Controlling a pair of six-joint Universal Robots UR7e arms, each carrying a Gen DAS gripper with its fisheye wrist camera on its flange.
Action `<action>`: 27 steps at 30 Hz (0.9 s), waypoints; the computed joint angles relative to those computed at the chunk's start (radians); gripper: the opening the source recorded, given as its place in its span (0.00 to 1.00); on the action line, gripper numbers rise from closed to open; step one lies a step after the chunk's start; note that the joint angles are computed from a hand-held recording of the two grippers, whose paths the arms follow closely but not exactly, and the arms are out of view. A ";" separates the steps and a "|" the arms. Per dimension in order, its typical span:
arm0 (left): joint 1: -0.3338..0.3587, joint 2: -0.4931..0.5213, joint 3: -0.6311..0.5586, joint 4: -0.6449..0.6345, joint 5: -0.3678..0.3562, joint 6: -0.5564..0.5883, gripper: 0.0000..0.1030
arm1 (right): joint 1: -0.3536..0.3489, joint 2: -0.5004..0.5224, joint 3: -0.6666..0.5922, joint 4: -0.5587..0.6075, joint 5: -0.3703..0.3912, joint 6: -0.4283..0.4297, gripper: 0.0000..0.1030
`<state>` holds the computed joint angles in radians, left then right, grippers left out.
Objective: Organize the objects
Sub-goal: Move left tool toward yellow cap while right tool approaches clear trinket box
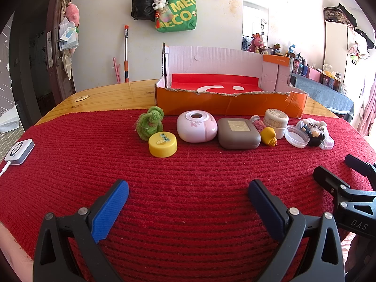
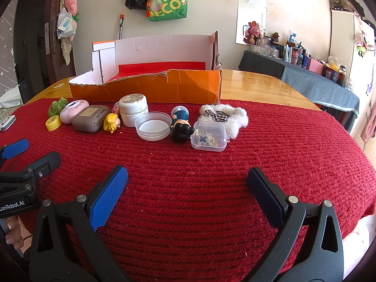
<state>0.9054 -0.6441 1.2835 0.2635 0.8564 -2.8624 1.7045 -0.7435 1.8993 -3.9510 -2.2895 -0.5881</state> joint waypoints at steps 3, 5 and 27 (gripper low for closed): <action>0.000 0.000 0.000 0.000 0.000 0.000 1.00 | 0.000 0.000 0.000 0.000 0.000 0.000 1.00; 0.000 0.000 0.000 0.000 0.000 0.000 1.00 | 0.000 0.000 0.001 -0.001 0.000 0.000 1.00; 0.008 0.008 -0.111 0.137 0.045 -0.025 1.00 | 0.003 -0.073 0.017 0.101 0.007 0.042 1.00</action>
<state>0.9134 -0.6358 1.1728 0.4007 0.9012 -2.8875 1.7071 -0.8164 1.9158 -3.8497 -2.2822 -0.5465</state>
